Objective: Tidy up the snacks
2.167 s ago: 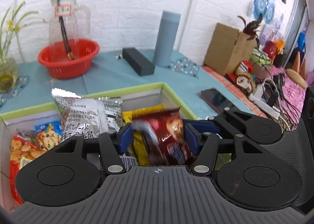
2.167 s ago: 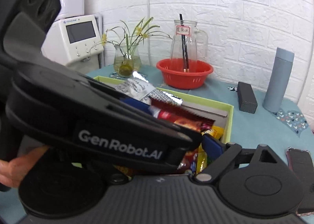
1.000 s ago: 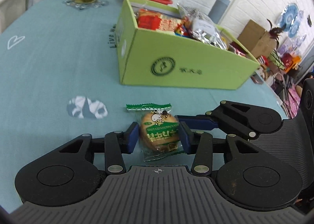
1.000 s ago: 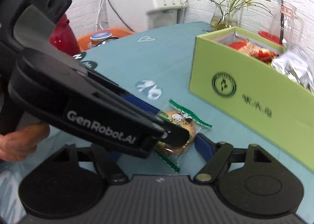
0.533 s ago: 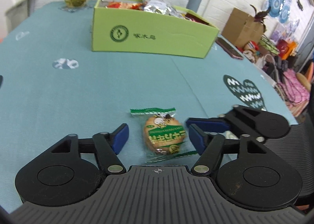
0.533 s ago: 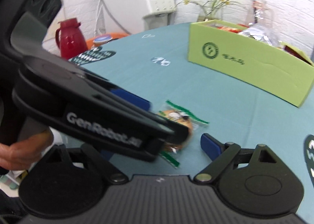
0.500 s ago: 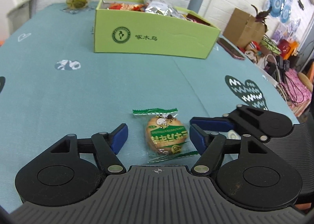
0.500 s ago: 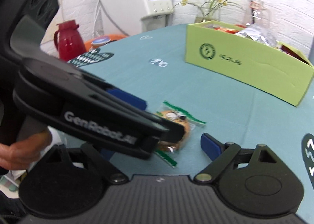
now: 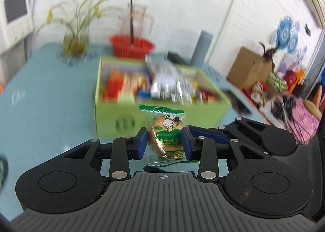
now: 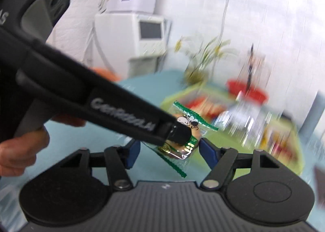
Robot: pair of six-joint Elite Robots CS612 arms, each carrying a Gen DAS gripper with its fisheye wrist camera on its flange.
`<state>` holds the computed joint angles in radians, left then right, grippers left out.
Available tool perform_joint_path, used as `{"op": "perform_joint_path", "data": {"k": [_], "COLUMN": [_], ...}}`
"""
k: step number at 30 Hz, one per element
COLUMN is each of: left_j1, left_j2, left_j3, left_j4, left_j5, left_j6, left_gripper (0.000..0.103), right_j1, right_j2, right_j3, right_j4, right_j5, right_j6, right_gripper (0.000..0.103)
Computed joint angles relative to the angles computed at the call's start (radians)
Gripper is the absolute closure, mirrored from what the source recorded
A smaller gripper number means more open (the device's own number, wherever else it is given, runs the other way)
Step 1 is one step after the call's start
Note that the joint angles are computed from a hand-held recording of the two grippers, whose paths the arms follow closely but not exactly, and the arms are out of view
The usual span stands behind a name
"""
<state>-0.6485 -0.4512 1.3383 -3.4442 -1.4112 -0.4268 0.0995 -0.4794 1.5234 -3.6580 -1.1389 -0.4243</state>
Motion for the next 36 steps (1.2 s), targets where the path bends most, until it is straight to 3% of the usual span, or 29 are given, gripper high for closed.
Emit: {"op": "perform_joint_path", "data": {"k": [4, 10, 14, 18, 22, 28, 34, 36], "left_j1": [0.045, 0.104, 0.114, 0.094, 0.071, 0.018, -0.074, -0.113], "left_j2": [0.067, 0.218, 0.256, 0.227, 0.162, 0.057, -0.012, -0.025], "left_j3": [-0.196, -0.506, -0.536, -0.483, -0.357, -0.122, 0.086, 0.15], "left_j4": [0.103, 0.373, 0.322, 0.264, 0.116, -0.1, -0.184, -0.201], "left_j5": [-0.025, -0.138, -0.191, -0.115, -0.044, 0.072, 0.239, 0.304], "left_j6": [0.034, -0.033, -0.033, 0.012, 0.041, 0.052, 0.019, -0.024], "left_gripper": [0.088, 0.086, 0.074, 0.044, 0.034, 0.017, 0.013, 0.011], "right_j1": [-0.002, -0.012, -0.016, -0.008, -0.029, -0.053, -0.05, -0.039], "right_j2": [0.047, 0.14, 0.16, 0.154, 0.107, 0.027, -0.021, -0.027], "right_j3": [-0.176, -0.409, -0.434, -0.405, -0.297, -0.058, 0.15, 0.204], "right_j4": [0.114, 0.426, 0.428, 0.344, 0.207, -0.013, -0.149, -0.199], "right_j5": [-0.031, -0.022, 0.016, -0.013, 0.028, -0.021, -0.151, -0.24], "right_j6": [-0.013, 0.004, 0.004, 0.017, 0.078, 0.175, 0.329, 0.388], "right_gripper": [0.029, 0.029, 0.017, 0.01, 0.01, 0.01, 0.009, 0.009]}}
